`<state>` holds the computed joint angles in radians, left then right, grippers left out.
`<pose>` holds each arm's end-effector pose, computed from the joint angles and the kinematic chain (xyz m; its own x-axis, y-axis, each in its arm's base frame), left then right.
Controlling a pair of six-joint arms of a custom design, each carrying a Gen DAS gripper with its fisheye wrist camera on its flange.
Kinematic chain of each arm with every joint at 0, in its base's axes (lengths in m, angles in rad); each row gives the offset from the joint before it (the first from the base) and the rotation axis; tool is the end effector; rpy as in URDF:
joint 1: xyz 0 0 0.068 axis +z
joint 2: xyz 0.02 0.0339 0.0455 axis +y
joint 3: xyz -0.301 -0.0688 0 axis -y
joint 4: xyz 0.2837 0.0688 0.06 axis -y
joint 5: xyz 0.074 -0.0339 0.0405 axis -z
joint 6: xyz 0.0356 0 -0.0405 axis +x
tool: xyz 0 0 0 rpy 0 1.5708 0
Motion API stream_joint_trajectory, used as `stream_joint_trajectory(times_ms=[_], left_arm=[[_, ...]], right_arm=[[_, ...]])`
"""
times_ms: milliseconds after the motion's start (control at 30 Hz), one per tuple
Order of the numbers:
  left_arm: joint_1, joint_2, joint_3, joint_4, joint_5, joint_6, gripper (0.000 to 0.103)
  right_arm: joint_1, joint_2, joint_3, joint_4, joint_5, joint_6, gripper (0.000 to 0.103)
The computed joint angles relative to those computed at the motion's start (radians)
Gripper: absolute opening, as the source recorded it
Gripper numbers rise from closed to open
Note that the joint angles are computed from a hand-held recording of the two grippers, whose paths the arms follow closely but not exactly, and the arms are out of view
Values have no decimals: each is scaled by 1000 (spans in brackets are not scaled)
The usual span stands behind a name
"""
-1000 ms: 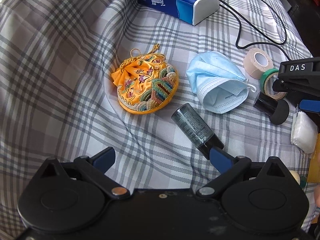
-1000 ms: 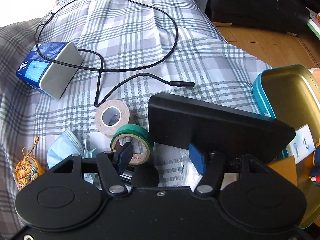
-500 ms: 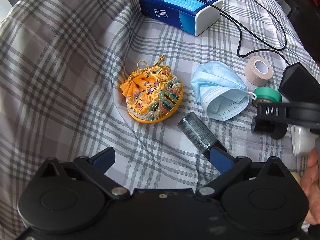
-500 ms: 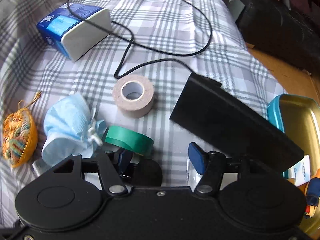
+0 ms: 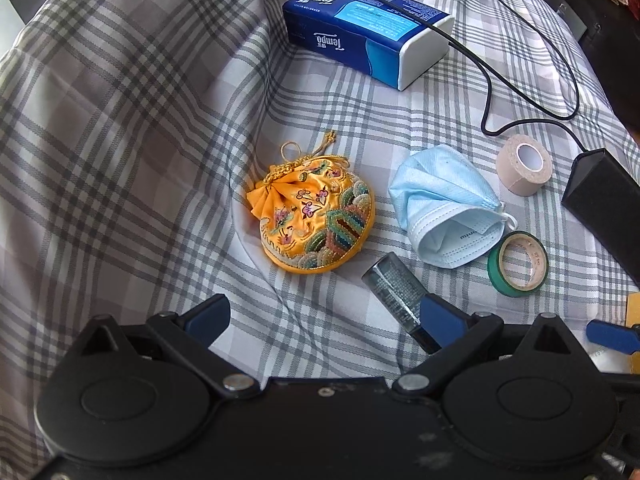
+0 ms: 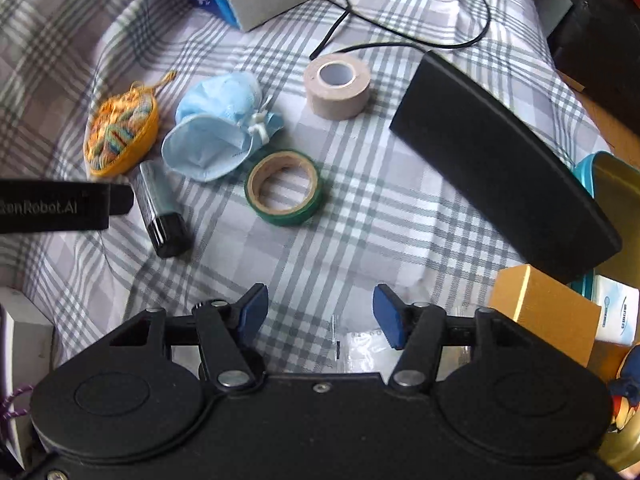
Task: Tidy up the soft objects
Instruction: 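Grasp the green tape roll with the right tool while the left tool moves toward the beige tape, then grasp the beige tape roll with the left tool while the right tool holds the green tape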
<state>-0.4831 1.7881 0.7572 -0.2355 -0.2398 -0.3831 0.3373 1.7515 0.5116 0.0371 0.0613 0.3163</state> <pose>0.2826 -0.1387 0.0913 -0.9287 0.0771 -0.3627 0.0443 0.9942 0.0981 0.2484 0.0848 0.0586 -0.9331 0.0018 -0.3597 -0.0203 0.9981 0.0576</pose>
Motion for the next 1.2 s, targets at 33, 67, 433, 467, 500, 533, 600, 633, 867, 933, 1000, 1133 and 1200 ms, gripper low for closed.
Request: stream_joint_trajectory(times_ms=[33,67,433,467,500,533,600,633,867,933,1000,1133,1200], left_arm=[[-2,3,0,3,-2,1,102],[-5,4,-1,5,-5,1,102],[12,8,-4,5,-2,-8,102],[17,7,-6,6,-2,-10,102],[24,5,-7,5,1,-14,102],[31,4,-7,5,2,-16,102],[43,3,-6,6,3,-15,102],[47,5,-4,6,4,-14,102],[65,-6,29,-5,2,-2,102],[65,-7,43,-9,2,4,102],[65,-8,56,-11,11,14,102],[47,12,96,-18,14,41,102],[37,30,118,-22,14,51,102]], right_arm=[[-18,-19,-10,18,-3,15,55],[-31,-33,-14,32,-1,32,55],[-13,65,79,128,22,44,57],[1,84,87,131,32,24,58],[13,101,97,133,45,14,58],[28,119,104,135,62,5,60],[47,151,113,154,93,-2,66],[52,159,111,171,98,-3,68],[51,182,96,212,46,-19,68],[70,191,99,214,95,-26,68],[86,200,103,219,129,-39,68],[85,205,101,232,130,-40,55],[77,188,85,245,115,-62,49]])
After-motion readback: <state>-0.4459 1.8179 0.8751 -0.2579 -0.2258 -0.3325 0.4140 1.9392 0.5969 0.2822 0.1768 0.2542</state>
